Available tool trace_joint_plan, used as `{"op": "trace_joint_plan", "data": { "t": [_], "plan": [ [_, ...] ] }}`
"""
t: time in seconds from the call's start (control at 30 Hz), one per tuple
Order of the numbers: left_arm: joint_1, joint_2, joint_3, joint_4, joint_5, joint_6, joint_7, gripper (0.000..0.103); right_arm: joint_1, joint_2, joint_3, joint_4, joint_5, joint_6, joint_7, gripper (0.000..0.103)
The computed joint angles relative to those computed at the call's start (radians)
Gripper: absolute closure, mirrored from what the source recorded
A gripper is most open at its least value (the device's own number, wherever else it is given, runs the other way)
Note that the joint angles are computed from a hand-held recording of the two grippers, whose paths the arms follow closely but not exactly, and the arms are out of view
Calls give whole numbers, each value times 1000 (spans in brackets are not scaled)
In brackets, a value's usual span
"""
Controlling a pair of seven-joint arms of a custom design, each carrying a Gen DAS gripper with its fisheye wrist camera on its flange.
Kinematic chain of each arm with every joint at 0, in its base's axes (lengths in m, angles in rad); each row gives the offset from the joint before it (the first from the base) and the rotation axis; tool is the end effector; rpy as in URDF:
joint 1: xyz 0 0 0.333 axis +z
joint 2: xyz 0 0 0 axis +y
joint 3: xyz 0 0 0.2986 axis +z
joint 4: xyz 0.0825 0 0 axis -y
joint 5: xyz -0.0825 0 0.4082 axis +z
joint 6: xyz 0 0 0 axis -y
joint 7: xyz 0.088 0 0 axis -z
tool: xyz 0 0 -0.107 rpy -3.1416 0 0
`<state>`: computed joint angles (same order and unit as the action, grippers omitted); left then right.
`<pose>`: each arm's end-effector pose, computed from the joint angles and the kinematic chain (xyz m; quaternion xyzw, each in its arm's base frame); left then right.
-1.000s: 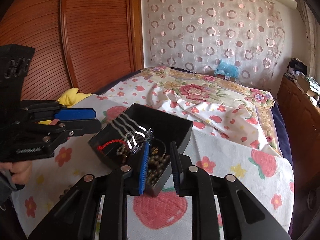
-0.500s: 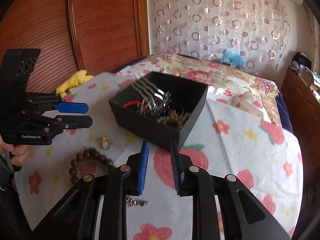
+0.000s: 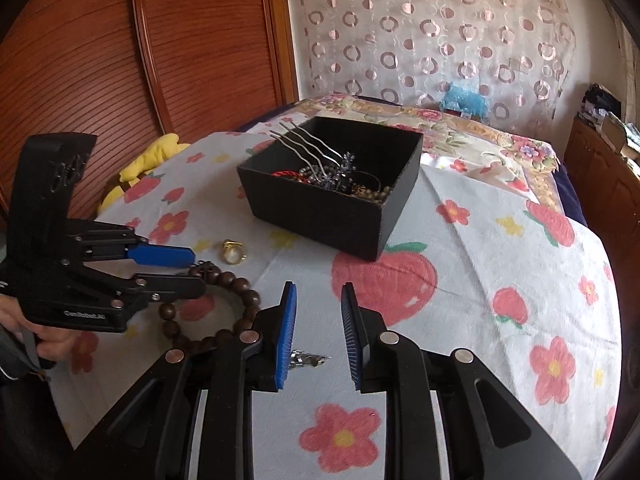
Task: Organize jewelry
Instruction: 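Move the left tool to the wooden bead bracelet and close on it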
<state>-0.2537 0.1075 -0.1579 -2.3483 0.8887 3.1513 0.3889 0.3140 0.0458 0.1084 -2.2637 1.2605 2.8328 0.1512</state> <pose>0.4739 -0.2821 0.3127 -0.6260 0.7018 -0.3131 0.1323 0.5300 0.1846 0.3385 -0.8395 0.3866 -0.1088 0.3660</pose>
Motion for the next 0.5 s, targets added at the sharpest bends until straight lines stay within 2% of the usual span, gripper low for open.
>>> {"op": "trace_joint_plan", "data": {
  "t": [0.07, 0.17, 0.2, 0.27, 0.4, 0.5],
  "plan": [
    [2, 0, 0, -5, -6, 14, -4, 65, 4, -13, 3, -12, 12, 0, -14, 76],
    [-20, 0, 21, 3, 50, 6, -58, 66, 13, -31, 3, -30, 19, 9, -26, 75],
    [-36, -2, 37, 11, 103, -8, -111, 72, 16, -39, 3, -38, 24, 11, -28, 75],
    [-42, -2, 45, 19, 181, -12, -192, 75, 21, -47, 1, -47, 31, 15, -31, 74],
    [-41, -21, 37, 27, 319, -37, -336, 87, 30, -64, -2, -72, 39, 28, -27, 74],
    [-29, -56, 18, 33, 519, -70, -533, 91, 40, -82, -3, -96, 37, 39, -25, 74]
  ]
}}
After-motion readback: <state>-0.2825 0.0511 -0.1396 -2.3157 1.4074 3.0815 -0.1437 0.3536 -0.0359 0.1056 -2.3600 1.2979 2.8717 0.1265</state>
